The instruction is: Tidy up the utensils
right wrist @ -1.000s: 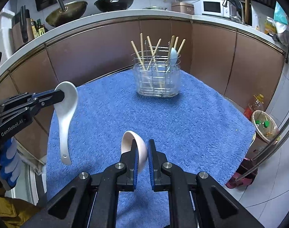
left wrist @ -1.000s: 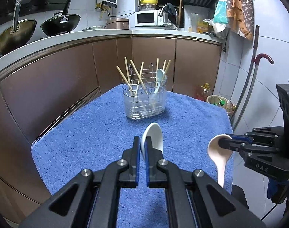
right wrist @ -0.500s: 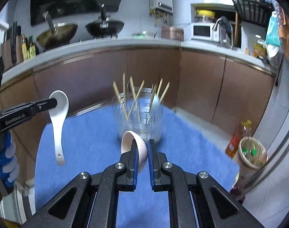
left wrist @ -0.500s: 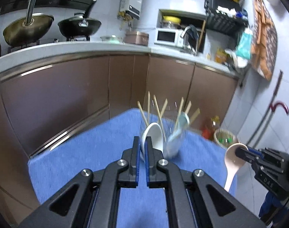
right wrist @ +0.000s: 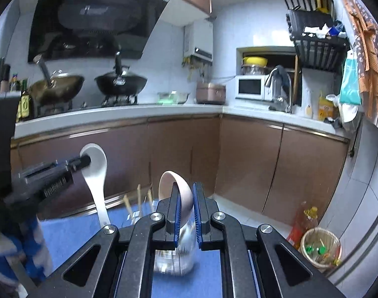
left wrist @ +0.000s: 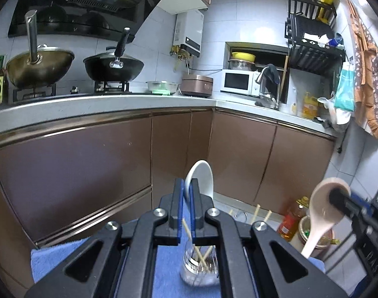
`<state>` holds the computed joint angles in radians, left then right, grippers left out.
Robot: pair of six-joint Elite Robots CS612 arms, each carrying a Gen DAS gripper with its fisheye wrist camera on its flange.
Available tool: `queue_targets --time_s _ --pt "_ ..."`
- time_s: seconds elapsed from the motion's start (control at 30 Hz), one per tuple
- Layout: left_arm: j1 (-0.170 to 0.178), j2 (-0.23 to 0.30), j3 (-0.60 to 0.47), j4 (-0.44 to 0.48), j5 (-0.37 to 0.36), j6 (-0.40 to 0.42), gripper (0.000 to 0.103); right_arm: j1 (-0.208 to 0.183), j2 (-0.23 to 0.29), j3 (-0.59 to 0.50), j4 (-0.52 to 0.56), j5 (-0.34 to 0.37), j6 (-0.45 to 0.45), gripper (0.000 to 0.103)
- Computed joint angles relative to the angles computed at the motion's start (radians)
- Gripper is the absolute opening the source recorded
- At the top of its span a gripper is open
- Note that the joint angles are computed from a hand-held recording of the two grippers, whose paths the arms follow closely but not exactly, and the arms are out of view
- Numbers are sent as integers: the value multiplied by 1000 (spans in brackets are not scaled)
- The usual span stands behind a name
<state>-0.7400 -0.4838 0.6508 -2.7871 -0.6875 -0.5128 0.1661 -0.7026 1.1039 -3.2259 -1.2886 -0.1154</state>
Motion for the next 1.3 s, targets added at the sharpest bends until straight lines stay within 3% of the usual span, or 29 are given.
queue_targets --time_s 0.4,0.67,0.77,0.8,0.83,1.07,1.3 --pt "27 120 -165 103 -15 -45 4 42 174 -258 36 -163 -25 10" --pt "36 153 -190 77 -46 -59 7 49 213 -284 80 -195 -53 10" --pt "35 139 -155 45 -49 -60 12 45 200 -256 68 -182 -40 28" --pt "35 129 -136 31 -54 -64 21 44 192 -243 59 -177 -36 37" --pt "35 119 -116 13 -57 -65 29 43 184 -230 50 -173 -36 39" --pt "14 27 40 -105 -4 -3 41 34 95 -89 -36 -168 -23 46" --pt "-20 -103 234 -74 63 -20 53 20 -13 79 -100 -145 23 62"
